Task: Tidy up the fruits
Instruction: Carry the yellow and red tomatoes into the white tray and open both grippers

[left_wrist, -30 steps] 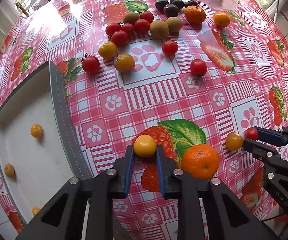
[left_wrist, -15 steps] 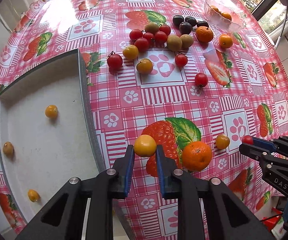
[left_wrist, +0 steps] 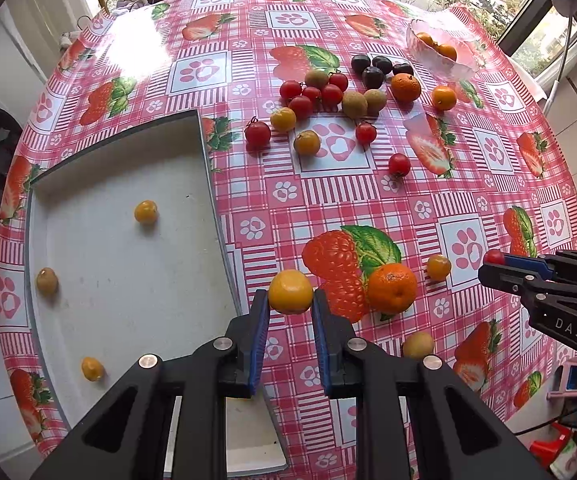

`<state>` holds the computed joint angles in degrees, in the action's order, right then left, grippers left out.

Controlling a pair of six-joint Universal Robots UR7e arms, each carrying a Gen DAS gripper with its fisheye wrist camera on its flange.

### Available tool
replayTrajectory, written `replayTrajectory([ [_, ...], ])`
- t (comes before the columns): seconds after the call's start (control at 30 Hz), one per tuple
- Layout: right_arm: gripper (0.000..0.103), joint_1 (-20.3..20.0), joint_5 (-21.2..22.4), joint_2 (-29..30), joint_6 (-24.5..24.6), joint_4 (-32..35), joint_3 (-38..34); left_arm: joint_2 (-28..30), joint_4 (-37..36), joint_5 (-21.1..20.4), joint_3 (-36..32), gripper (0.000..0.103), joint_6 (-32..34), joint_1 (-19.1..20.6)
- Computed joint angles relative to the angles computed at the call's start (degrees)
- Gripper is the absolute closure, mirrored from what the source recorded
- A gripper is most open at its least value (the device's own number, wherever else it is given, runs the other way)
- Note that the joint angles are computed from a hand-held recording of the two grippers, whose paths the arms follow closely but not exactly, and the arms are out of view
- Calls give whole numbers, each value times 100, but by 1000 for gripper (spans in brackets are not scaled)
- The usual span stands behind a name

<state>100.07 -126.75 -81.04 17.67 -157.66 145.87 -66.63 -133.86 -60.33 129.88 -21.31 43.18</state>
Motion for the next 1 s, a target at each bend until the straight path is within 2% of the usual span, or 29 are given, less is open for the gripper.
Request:
replayTrajectory([
  [0.37,82,493,172,798,-78,121,-637,-669,371,366,210,80,-351,242],
  [0.67,82,939,516,1896,-295,72,-1442,-1055,717,837,260,80,-604,732],
  [0.83,82,1104,735,2520,-405,87,-1927,-1059,744,1091,187,80,-530,986],
  [1.0,82,1105,799,3047,-435,257,-2348,-857,536,1262,70,80,-286,1203],
])
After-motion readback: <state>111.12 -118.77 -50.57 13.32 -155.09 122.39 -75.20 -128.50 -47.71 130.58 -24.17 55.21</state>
